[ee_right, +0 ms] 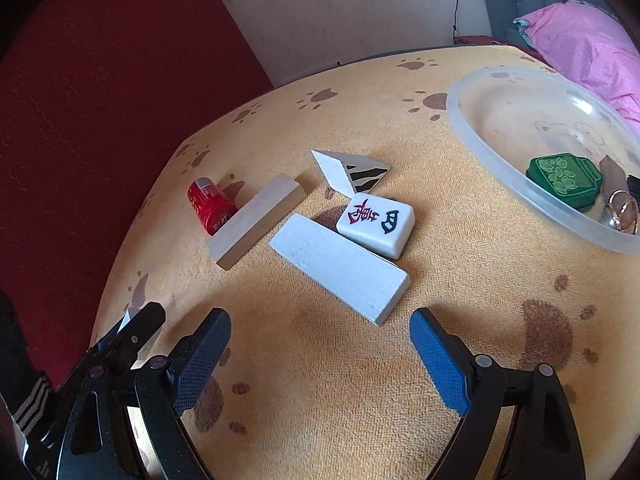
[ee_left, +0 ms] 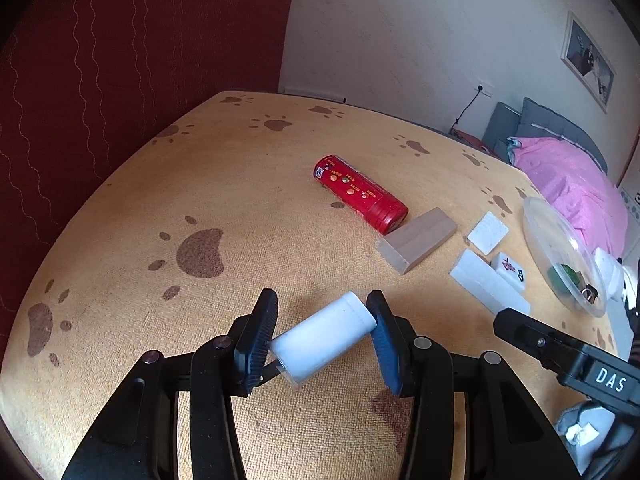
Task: Organize rigid objects
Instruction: 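Grasp the long white rectangular block with the right gripper while the left holds the plug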
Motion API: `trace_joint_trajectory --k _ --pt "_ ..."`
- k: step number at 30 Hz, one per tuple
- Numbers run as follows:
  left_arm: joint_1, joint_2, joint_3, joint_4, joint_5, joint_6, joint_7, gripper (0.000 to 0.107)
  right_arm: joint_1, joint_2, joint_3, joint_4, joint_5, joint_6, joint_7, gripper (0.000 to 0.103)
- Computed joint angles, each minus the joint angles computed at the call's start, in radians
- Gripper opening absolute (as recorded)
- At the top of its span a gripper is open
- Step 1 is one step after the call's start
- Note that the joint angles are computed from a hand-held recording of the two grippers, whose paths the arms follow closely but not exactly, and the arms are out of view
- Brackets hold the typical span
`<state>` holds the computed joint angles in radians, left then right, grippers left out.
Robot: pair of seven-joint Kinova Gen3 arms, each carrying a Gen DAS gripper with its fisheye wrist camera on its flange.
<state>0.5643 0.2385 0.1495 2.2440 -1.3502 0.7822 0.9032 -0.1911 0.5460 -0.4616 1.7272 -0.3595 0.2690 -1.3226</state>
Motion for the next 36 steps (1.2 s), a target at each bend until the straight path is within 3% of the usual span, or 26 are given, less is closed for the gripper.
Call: trace_joint_trajectory --k 11,23,27,36 --pt "-0.008 -0.006 0.009 0.026 -0.041 -0.006 0.061 0.047 -0.255 0.004 0.245 -0.044 0.138 -0.055 -0.219 0.099" --pt "-0.018 0.001 0.009 0.029 -0.061 -0.027 0.07 0.047 -0.492 0.043 0.481 -0.134 0.38 0.01 -0.477 0.102" --pt "-0.018 0.003 0.009 0.032 -0.07 -0.03 0.079 0.047 -0.522 0.044 0.508 -0.134 0.448 0.014 -0.533 0.098" --pt "-0.021 0.004 0.012 0.039 -0.088 -0.034 0.096 0.047 -0.402 -0.002 0.379 -0.051 0.45 -0.058 -0.478 0.097"
